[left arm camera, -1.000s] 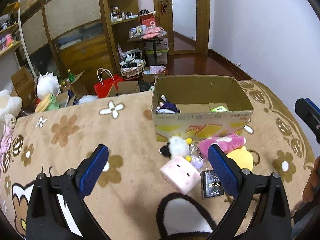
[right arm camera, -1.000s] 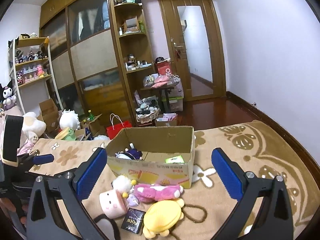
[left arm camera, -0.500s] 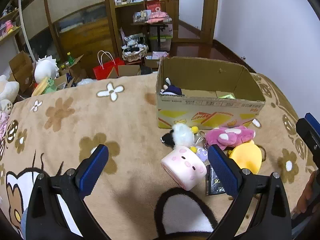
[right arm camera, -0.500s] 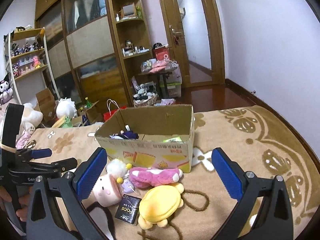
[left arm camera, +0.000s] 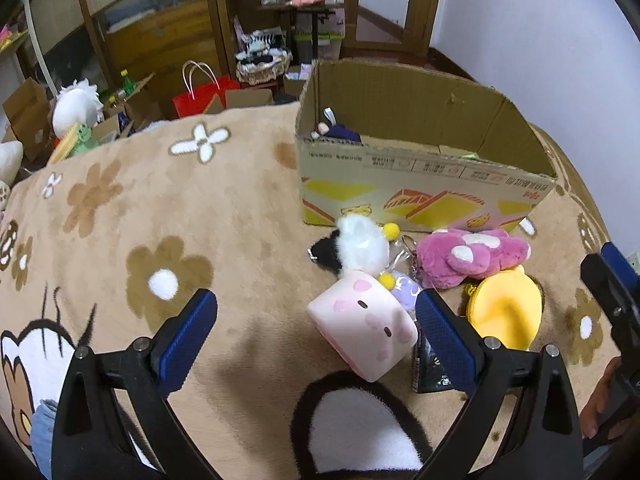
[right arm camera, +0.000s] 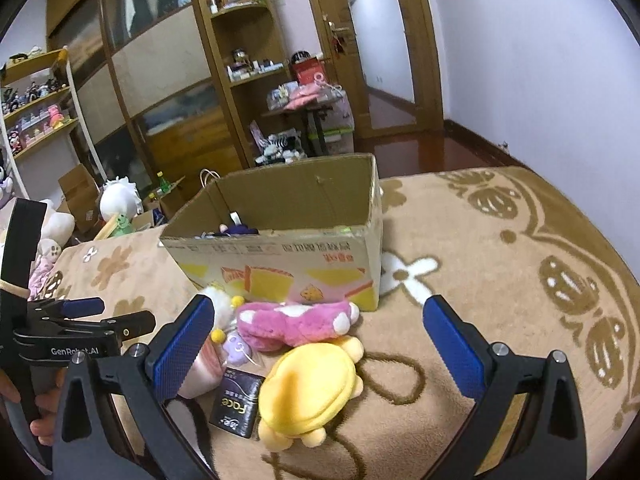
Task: Organize soft objects
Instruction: 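Grasp the pink-white cube plush with the left tool while the right tool grasps the yellow plush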
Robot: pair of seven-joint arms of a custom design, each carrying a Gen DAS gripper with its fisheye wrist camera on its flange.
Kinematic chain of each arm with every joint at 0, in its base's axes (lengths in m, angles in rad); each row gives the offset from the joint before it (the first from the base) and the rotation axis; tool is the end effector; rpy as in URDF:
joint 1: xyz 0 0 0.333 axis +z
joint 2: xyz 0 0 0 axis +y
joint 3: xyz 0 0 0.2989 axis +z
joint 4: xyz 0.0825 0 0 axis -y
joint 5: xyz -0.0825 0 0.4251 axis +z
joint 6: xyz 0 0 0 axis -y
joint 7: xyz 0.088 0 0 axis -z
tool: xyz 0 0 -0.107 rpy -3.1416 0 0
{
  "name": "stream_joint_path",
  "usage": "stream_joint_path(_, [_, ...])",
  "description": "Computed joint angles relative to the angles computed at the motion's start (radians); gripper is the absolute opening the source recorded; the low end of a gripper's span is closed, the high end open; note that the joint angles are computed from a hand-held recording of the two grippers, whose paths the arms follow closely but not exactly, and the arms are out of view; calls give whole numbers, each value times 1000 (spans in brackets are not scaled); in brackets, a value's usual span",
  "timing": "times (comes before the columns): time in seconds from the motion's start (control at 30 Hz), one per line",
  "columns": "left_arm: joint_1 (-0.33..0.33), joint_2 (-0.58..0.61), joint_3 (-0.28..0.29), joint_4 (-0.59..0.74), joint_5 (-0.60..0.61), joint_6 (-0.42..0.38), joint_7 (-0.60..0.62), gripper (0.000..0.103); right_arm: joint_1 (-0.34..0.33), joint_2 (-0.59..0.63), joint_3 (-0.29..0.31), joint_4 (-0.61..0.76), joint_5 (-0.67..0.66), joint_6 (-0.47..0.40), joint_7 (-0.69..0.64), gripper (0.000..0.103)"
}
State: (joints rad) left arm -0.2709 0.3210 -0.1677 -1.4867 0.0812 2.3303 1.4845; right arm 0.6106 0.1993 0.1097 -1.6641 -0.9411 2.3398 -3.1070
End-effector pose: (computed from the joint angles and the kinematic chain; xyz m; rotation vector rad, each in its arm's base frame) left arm 0.6720 -0.2957 0.5250 -1.5762 2.3012 -0.6357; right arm 0.5379 0.4479 0.5180 -1.3166 1.9373 -0.7204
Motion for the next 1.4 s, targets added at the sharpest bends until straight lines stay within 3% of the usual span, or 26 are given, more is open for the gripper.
stream_joint_path(0.47, [-17,138,1,164,-36,-142,-4,99,-17,59,-9,16,153,20,-88,103])
stream_joint_path(0.73, [-25,183,2,218,-44,-188,11,99,-9,111,-15,62,237,-2,-194,103])
stream_joint_path(1.07, [-43,244,10,293,-32,-253,30,98,-10,133,-21,66,316,13,-228,103])
stream_joint_path(1.23, [-44,265,9,316,-31,-278,42,92,-9,156,-19,85,355,11,-260,103])
stream_joint_path(1.4, [-52,254,12,291,-22,-252,49,83,5,181,-23,120,376,-36,-270,103])
